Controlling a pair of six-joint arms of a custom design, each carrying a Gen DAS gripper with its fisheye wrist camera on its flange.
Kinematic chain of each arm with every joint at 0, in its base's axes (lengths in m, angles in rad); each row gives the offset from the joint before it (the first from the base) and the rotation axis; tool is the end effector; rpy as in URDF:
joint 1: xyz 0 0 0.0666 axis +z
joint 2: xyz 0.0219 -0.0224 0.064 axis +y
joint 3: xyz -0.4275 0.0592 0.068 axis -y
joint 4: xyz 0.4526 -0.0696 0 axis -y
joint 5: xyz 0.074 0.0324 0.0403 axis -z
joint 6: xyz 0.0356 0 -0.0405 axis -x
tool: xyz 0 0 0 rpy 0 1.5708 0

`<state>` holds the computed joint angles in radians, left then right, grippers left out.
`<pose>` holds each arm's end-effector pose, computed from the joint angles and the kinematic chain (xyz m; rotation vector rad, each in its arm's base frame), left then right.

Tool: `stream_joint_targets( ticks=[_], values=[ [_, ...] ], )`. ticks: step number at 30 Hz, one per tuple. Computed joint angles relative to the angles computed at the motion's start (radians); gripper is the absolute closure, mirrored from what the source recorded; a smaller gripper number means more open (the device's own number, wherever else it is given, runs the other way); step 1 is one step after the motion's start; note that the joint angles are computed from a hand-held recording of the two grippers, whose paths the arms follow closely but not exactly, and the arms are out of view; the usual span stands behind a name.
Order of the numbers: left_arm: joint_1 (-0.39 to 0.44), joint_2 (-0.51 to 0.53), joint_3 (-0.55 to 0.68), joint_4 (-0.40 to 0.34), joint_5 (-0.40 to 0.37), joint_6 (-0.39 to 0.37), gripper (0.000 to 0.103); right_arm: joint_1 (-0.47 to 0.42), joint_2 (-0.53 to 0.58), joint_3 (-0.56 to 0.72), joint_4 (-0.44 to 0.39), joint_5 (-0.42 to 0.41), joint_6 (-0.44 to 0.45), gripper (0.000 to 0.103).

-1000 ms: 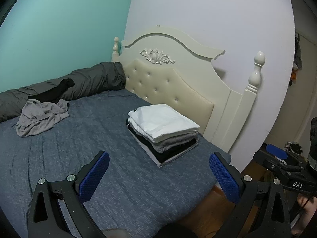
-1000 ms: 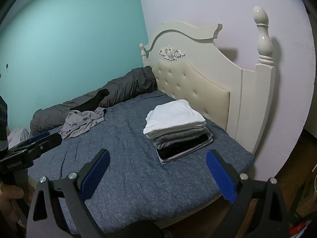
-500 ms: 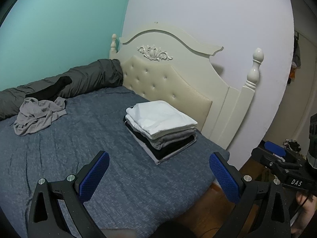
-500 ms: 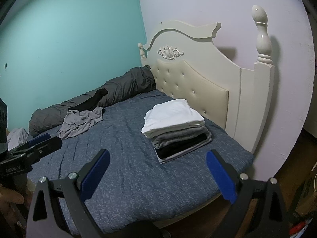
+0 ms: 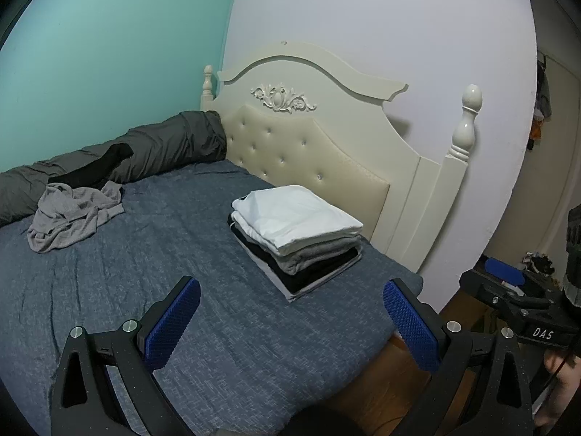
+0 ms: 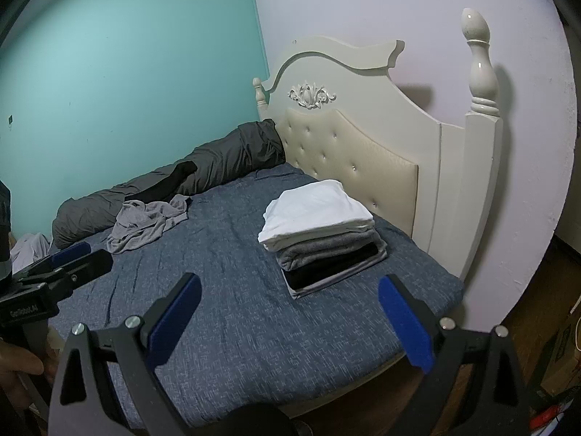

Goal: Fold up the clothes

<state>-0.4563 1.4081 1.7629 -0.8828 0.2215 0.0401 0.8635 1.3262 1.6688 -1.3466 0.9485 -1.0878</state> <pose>0.4793 -0.2444 0.6658 0.5718 2.0509 -0.5289 0.3221 0.3316 0.6338 0.5375 2.0159 -0.0962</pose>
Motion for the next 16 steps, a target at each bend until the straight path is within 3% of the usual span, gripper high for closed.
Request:
stream_joint_targets(
  ticks=[16],
  values=[
    [-0.002,-0.002,-0.008,0.004,0.013,-0.005,0.000,-0.001,-0.005,-0.011,0.005,-0.004,-0.007,0.004]
  ],
)
